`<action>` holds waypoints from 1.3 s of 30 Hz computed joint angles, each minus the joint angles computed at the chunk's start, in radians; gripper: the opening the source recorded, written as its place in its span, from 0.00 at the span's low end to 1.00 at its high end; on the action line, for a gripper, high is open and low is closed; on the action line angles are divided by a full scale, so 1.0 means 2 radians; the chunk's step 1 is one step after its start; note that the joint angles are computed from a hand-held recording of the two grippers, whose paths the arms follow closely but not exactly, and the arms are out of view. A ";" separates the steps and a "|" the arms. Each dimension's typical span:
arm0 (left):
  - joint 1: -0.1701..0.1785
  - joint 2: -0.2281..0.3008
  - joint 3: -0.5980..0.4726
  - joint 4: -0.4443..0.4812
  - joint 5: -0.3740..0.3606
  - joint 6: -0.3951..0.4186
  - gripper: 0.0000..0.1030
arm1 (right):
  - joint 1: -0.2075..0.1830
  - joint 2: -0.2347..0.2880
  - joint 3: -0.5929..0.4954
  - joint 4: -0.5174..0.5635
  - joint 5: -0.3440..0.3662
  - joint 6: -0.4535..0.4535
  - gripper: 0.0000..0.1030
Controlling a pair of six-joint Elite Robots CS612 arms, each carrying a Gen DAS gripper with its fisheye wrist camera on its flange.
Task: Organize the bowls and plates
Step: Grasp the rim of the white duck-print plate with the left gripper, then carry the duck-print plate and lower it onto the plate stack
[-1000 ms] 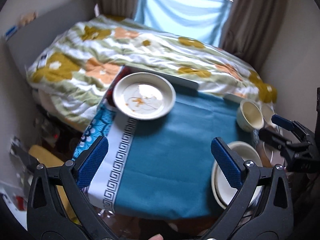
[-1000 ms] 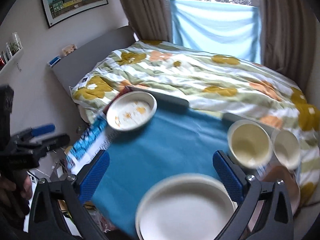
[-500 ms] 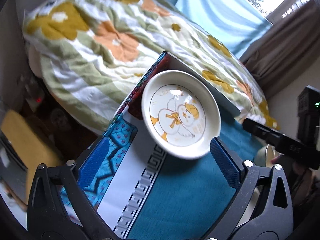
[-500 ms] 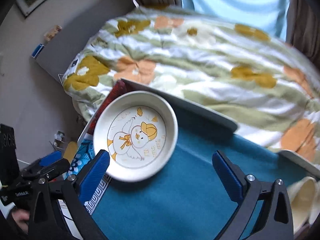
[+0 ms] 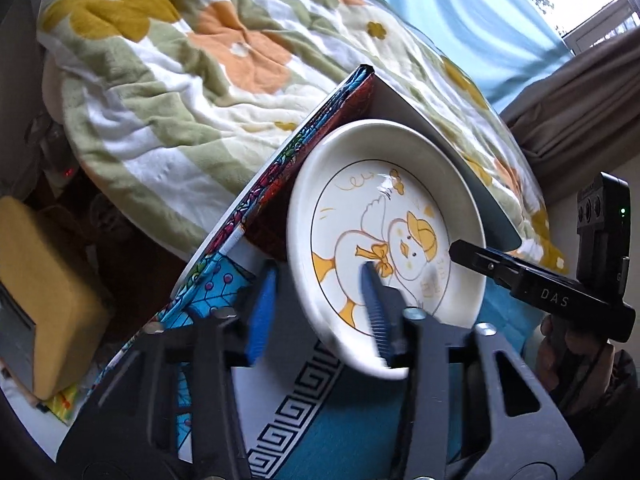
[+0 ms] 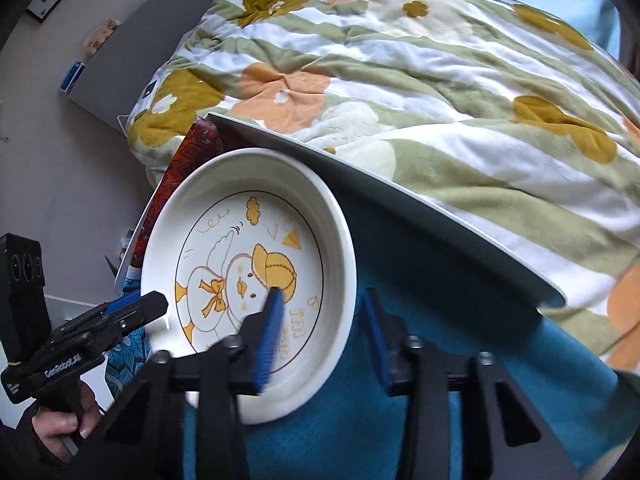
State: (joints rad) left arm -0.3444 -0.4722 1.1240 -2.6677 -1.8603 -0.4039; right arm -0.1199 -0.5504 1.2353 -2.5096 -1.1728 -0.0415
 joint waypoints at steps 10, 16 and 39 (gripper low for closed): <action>-0.013 -0.001 -0.002 0.022 0.059 0.048 0.15 | 0.002 0.005 -0.004 -0.005 -0.008 -0.004 0.15; -0.014 -0.008 0.008 -0.002 0.066 0.063 0.16 | 0.006 -0.006 0.016 -0.041 -0.033 -0.018 0.15; -0.039 -0.104 0.119 -0.107 0.004 0.209 0.16 | 0.007 -0.141 0.229 -0.277 -0.149 0.093 0.15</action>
